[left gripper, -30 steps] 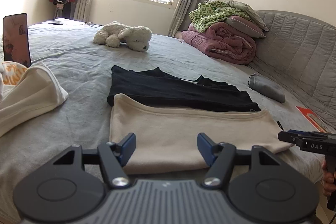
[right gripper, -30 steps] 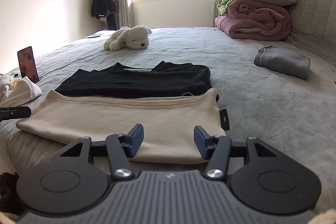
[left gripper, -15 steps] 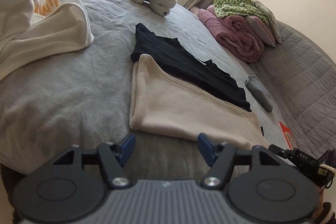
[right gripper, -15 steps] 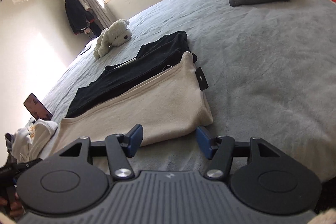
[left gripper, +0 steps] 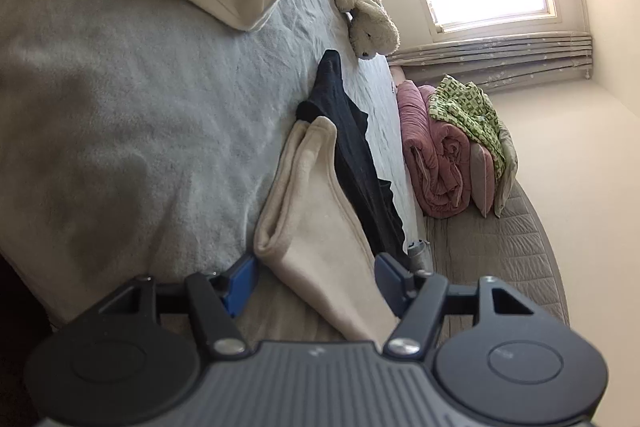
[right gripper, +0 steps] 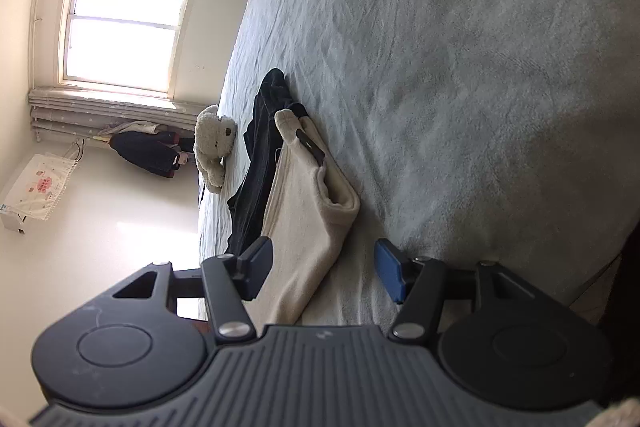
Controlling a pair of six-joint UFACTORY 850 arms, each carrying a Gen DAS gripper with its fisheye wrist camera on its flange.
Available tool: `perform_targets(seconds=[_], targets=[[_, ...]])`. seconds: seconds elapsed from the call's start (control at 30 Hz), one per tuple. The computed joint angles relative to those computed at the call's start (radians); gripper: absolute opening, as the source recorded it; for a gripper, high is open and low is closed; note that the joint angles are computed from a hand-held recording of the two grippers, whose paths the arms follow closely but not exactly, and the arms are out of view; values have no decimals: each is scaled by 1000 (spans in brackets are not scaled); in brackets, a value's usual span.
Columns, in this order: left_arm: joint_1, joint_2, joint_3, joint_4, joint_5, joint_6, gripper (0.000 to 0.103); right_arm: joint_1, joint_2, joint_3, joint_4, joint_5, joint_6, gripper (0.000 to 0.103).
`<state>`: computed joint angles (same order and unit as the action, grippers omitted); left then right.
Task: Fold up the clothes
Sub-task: 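Move both open grippers to the side edge of the beige shirt, then grasp the beige shirt side edge with both grippers and lift it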
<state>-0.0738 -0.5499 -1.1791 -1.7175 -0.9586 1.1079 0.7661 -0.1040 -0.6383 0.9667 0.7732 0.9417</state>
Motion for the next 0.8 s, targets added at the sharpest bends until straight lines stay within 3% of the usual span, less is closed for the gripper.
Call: perform_targets(seconds=[0.2, 0.4, 0.5, 0.57, 0.67, 0.73, 0.8], targets=[[-21, 12, -1, -10, 54, -29, 60, -19, 6, -29, 65, -57, -77, 60], [-29, 22, 3, -23, 113, -41, 57, -22, -34, -144, 386, -124, -502, 59], [-36, 26, 2, -24, 141, -37, 53, -29, -66, -186, 457, -133, -621, 59], [-38, 28, 2, -17, 165, -38, 43, -31, -85, -205, 478, -132, -672, 58], [-39, 28, 2, -11, 187, -45, 27, -36, -99, -220, 502, -134, -725, 48], [-37, 29, 2, -12, 189, -43, 13, -41, -96, -212, 487, -140, -710, 26], [-35, 30, 3, -16, 183, -37, 12, -47, -91, -195, 420, -152, -621, 14]])
